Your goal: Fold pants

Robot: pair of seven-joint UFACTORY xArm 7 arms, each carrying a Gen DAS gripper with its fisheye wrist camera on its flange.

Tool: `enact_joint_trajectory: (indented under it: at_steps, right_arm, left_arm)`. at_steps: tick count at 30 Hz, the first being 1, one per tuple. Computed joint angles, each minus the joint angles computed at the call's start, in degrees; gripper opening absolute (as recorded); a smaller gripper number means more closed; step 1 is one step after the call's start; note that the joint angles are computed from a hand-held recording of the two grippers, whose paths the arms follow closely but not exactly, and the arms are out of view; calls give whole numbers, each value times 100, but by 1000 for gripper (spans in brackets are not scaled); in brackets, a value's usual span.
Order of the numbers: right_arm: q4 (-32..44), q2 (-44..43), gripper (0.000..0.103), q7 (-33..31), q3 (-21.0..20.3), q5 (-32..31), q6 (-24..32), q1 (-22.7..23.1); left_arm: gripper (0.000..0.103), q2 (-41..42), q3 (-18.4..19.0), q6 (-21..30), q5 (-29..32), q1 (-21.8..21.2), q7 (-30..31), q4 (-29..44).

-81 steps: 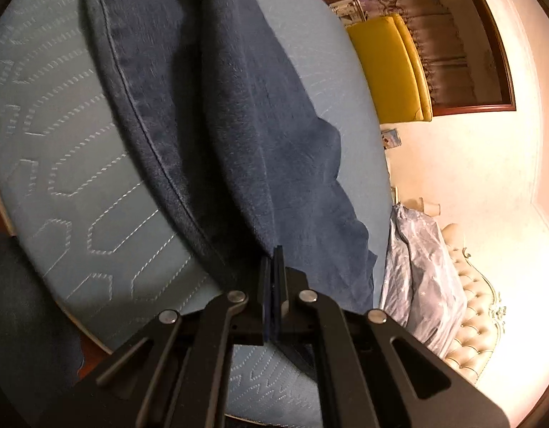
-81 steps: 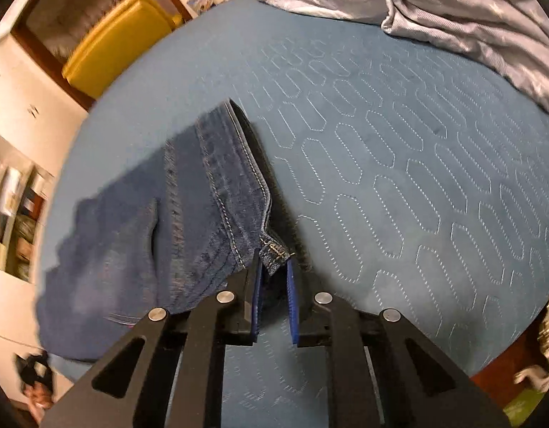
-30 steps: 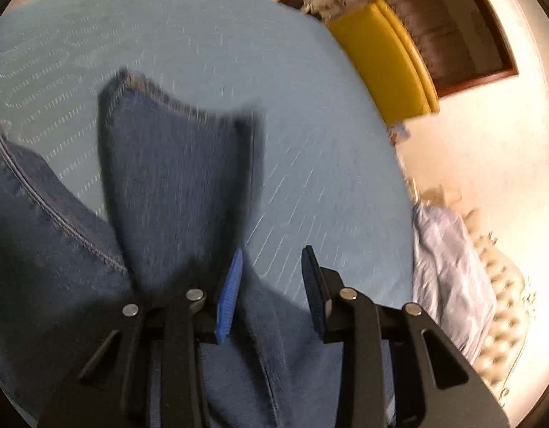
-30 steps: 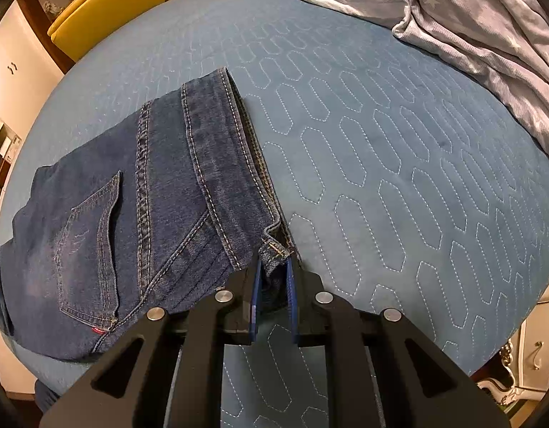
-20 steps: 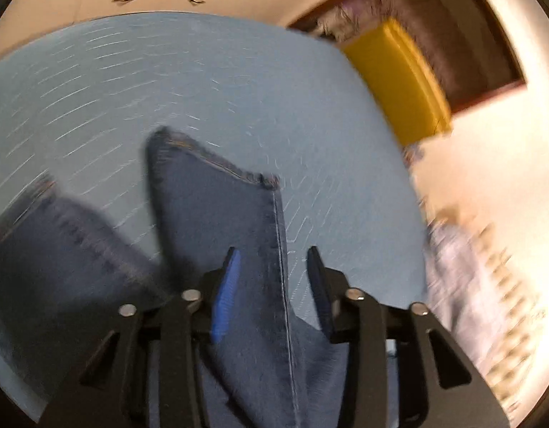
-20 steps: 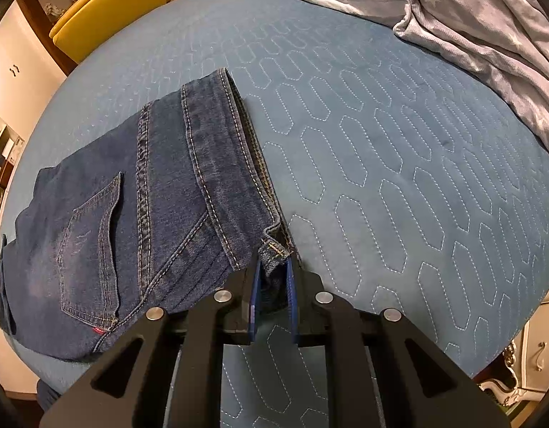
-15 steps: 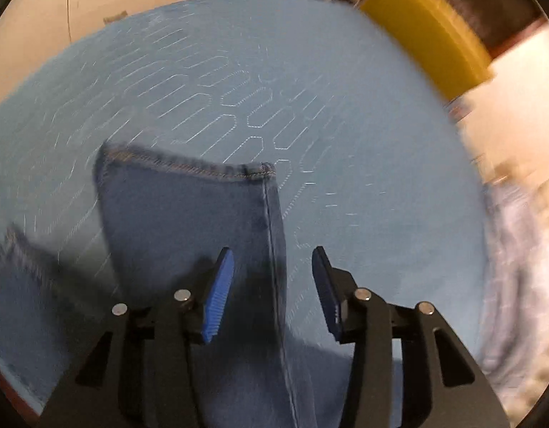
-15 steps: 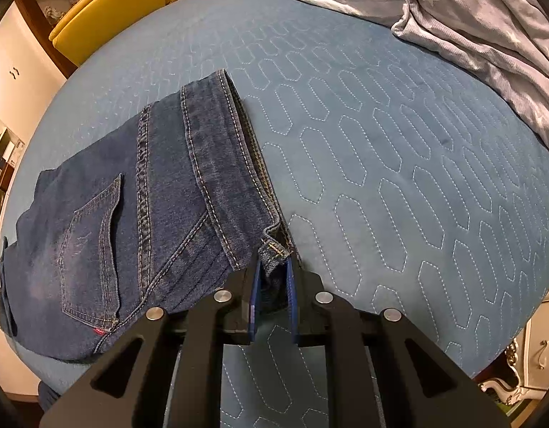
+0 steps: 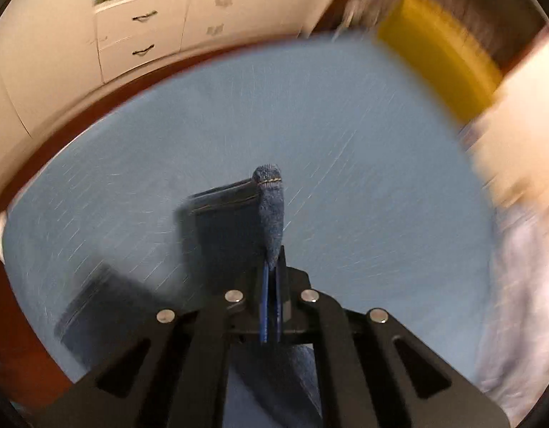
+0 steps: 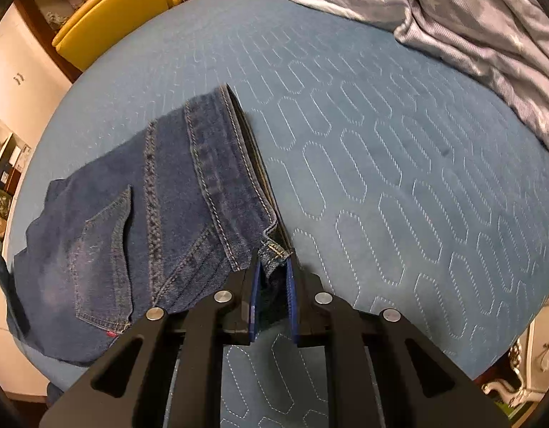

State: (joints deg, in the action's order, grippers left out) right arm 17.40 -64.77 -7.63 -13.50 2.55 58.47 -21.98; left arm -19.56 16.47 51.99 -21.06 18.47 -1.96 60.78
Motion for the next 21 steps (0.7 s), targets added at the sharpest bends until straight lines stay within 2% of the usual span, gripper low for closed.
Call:
enact_joint_trajectory:
  at_steps: [1, 4, 5, 6, 8, 11, 14, 15, 16, 18, 19, 21]
  right_arm:
    - [-24, -26, 11, -24, 5, -15, -7, 0]
    - [-145, -65, 11, -20, 21, -31, -2, -37]
    - [-170, -73, 11, -28, 37, -46, -16, -42]
    - [-183, -103, 11, -48, 98, -89, -29, -34]
    - [-166, -110, 11, -39, 166, -137, -13, -21]
    - [-156, -176, 11, 29, 258, -201, 84, -8]
    - [-147, -251, 11, 111, 364, -279, 135, 26]
    - [-133, -317, 11, 139, 377, -295, 181, 35]
    - [-111, -372, 11, 152, 361, -303, 204, 50]
    - [-77, -433, 11, 173, 301, -307, 240, 66]
    - [-84, -424, 11, 194, 306, -323, 256, 69]
    - [-142, -384, 11, 219, 389, -401, 224, 97]
  left_arm:
    - [3, -541, 329, -30, -244, 150, 281, -424]
    - [3, -1259, 1274, -159, -801, 351, 1128, -1417]
    - [3, -1231, 1704, 87, -973, 548, 1461, -1702]
    - [2, -981, 2135, 198, -1102, 505, 1653, -1748]
    - [2, -592, 2656, 334, -1329, 662, 2231, -2011]
    - [3, -596, 2854, 308, -1936, 797, 2782, -2286]
    - [3, -424, 2531, 299, -2299, 879, 2778, -2284]
    - [3, -373, 2616, 410, -2411, 816, 2867, -2181]
    - [3, -528, 2553, 503, -2283, 994, 2960, -2215]
    - [3, -949, 1910, 347, -2036, 1429, 2700, -2669]
    - [6, -929, 1808, 309, -1908, 1469, 2513, -2746]
    - [15, -890, 1913, 438, -2088, 1610, 2473, -2775]
